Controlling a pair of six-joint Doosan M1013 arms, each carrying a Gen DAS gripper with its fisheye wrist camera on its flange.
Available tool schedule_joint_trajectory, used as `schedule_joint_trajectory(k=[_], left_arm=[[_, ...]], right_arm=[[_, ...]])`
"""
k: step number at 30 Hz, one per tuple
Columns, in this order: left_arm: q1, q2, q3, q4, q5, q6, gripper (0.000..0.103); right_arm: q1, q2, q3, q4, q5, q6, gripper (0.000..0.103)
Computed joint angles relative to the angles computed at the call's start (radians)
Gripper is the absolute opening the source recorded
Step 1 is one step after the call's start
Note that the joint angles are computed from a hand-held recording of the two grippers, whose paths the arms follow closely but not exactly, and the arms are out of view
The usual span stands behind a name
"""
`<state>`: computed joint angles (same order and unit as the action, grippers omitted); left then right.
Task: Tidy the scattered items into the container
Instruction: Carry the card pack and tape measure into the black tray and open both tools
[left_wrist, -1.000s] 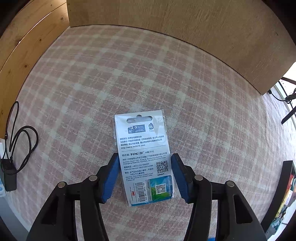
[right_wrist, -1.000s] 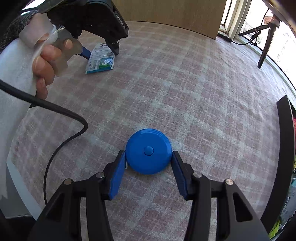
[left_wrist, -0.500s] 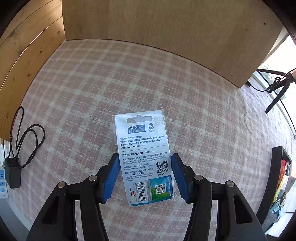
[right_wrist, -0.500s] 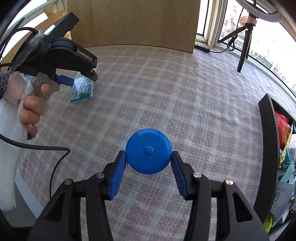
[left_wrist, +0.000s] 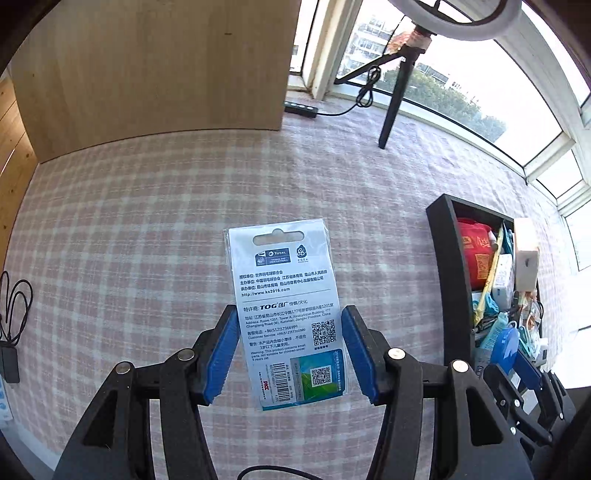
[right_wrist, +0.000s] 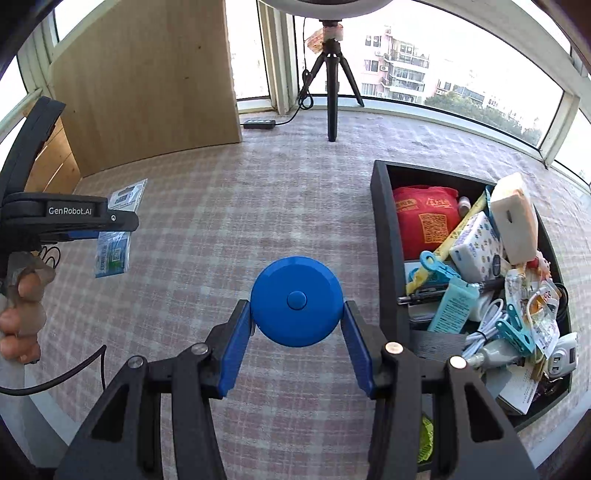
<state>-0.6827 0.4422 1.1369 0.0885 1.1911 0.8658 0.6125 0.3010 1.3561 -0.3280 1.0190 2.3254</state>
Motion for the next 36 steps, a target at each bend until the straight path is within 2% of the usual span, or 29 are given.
schedule_joint_trajectory(k=[4, 12, 20, 22, 23, 24, 26, 36], left_arm=[[-0.043, 0.068, -0.111, -0.022, 0.01, 0.063, 0.054], [-0.126, 0.195, -0.341, -0.031, 0.081, 0.13, 0.054], [-0.174, 0.298, -0.529, -0.052, 0.153, 0.198, 0.054], [-0.18, 0.325, -0.579, -0.072, 0.179, 0.235, 0.057], [-0.182, 0.339, -0.605, -0.078, 0.199, 0.249, 0.064], [-0.185, 0.344, -0.613, -0.071, 0.205, 0.247, 0.067], [-0.19, 0.344, -0.612, -0.045, 0.204, 0.241, 0.067], [-0.173, 0.283, -0.506, -0.019, 0.164, 0.199, 0.066]], right_arm=[[-0.052, -0.064, 0.081, -0.057, -0.007, 0.065, 0.048], [-0.14, -0.162, 0.175, -0.104, 0.025, 0.1, 0.048], [-0.206, -0.209, 0.22, -0.113, 0.028, 0.095, 0.049], [-0.22, -0.218, 0.23, -0.099, 0.011, 0.076, 0.049], [-0.226, -0.223, 0.236, -0.089, -0.004, 0.065, 0.05], [-0.232, -0.225, 0.238, -0.08, -0.009, 0.057, 0.052], [-0.238, -0.233, 0.243, -0.078, -0.021, 0.065, 0.063], [-0.237, -0.251, 0.257, -0.08, -0.052, 0.093, 0.064]])
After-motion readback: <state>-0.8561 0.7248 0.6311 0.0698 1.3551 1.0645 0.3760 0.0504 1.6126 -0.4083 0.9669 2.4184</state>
